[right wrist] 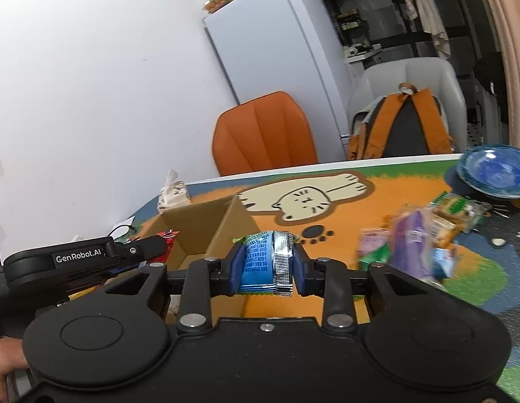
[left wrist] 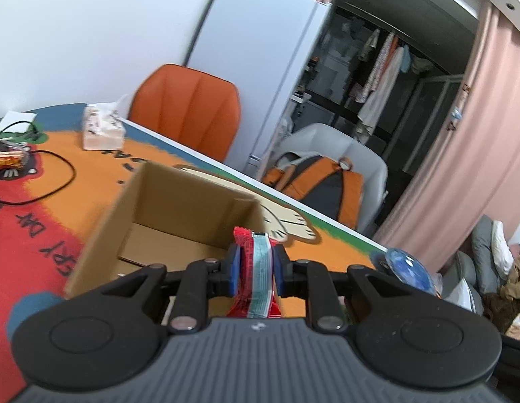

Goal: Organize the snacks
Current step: 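Carry both snacks over the box and release them inside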

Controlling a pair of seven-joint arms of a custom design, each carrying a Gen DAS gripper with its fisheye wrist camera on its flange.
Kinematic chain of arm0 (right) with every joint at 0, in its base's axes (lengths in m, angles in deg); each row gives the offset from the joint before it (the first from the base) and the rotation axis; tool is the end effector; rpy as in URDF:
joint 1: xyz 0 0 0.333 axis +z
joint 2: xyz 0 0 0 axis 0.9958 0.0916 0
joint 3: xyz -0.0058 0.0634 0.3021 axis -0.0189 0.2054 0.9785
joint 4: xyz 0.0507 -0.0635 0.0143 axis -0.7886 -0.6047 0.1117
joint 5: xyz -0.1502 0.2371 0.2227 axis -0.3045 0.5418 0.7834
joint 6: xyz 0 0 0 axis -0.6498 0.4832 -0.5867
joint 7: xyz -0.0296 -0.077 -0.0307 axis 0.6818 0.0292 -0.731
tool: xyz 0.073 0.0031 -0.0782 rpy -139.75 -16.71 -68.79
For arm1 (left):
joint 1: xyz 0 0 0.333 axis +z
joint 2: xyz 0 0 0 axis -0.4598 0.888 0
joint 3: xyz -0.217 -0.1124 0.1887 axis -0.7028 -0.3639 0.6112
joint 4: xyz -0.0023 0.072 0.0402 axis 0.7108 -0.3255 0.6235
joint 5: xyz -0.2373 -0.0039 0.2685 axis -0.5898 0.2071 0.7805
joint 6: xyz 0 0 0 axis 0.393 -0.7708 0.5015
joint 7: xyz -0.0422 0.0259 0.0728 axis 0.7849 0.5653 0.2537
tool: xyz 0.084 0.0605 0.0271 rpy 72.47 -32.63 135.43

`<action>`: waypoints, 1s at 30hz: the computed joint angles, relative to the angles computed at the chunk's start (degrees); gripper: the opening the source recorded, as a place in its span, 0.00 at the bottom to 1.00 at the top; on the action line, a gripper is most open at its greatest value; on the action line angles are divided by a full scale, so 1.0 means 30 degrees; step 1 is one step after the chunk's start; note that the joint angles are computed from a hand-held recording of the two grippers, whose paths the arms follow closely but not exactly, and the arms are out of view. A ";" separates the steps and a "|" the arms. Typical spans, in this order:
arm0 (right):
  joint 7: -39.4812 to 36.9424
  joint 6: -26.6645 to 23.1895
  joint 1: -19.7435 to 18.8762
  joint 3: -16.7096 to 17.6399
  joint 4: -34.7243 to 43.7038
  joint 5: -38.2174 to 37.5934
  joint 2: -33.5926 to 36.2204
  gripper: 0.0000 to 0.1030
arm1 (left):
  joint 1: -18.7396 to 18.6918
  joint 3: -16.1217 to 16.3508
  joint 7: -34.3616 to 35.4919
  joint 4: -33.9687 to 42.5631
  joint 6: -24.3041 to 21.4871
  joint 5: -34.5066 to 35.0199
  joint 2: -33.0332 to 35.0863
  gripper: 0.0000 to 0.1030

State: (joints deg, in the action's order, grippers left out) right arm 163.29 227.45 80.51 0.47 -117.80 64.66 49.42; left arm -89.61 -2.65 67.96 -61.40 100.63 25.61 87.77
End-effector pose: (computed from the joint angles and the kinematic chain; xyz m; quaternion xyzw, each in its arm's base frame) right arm 0.6554 0.2646 0.4626 -0.6433 0.5324 -0.1514 0.5290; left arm 0.6260 -0.2747 0.4785 -0.6943 0.4876 -0.4559 0.2689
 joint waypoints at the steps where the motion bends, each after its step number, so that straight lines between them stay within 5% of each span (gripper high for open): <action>1: -0.0070 -0.0158 0.0162 0.0036 0.0317 -0.0026 0.0181 0.30 | -0.0035 0.0142 -0.0042 -0.0242 0.0077 -0.0029 -0.0108 0.19; 6: -0.0807 -0.1121 0.0818 0.0355 0.1742 0.0546 0.1023 0.30 | -0.0427 0.0959 0.0211 -0.1570 0.0576 -0.0869 -0.0581 0.19; 10: -0.1692 -0.1715 0.1601 0.0236 0.2852 0.1402 0.1479 0.30 | 0.0190 0.0404 0.0987 -0.1904 0.0663 -0.1577 -0.0923 0.19; 14: -0.2656 -0.2282 0.2290 0.0145 0.3851 0.2192 0.1873 0.30 | -0.1763 0.3204 -0.0150 -0.2143 -0.0087 -0.2024 0.0258 0.23; 27: -0.5255 -0.4747 0.4851 -0.0912 0.7932 0.4855 0.3625 0.31 | -0.1213 0.1780 0.1512 -0.3748 0.0631 -0.2625 -0.1706 0.28; 30: -0.5297 -0.4744 0.5779 -0.2163 0.8245 0.5205 0.3439 0.40 | -0.1440 0.1857 0.1936 -0.4044 0.0719 -0.2831 -0.2000 0.32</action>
